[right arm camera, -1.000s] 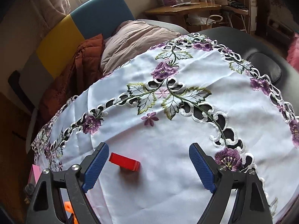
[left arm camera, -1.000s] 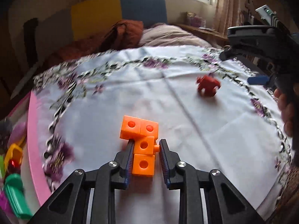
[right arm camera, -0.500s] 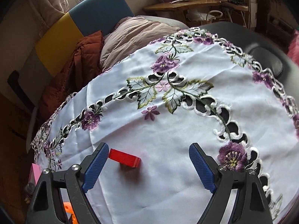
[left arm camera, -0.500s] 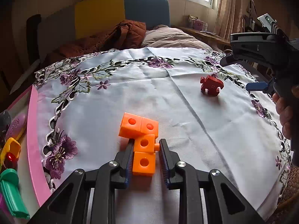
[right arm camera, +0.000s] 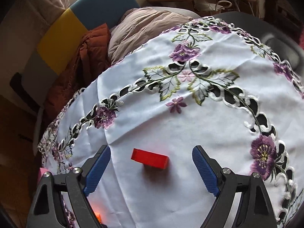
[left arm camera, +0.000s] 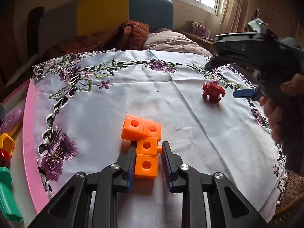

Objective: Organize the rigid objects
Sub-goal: 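Grasp the red piece with the right tool while the left tool lifts the orange blocks, then carry the orange blocks into the tray and open the left tool while the right tool holds the red piece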

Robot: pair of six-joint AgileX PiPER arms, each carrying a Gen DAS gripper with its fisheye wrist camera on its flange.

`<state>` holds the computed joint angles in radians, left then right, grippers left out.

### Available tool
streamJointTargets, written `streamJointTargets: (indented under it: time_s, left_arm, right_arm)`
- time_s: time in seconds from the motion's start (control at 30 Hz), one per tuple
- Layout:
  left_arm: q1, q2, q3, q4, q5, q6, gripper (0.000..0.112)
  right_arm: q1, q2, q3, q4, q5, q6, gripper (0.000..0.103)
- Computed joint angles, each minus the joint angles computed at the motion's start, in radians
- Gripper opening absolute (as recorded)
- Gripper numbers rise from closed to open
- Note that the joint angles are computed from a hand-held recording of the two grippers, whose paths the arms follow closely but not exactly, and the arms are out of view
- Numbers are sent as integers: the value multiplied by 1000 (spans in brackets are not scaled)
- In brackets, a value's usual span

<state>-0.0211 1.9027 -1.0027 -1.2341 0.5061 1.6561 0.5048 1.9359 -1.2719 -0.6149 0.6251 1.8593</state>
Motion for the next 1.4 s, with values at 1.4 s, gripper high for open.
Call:
streamJointTargets:
  time_s: [1.4]
  left_arm:
    - [42,-116,80,61,22,-32,25]
  right_arm:
    - [106,293,-423,181,201,-775,48]
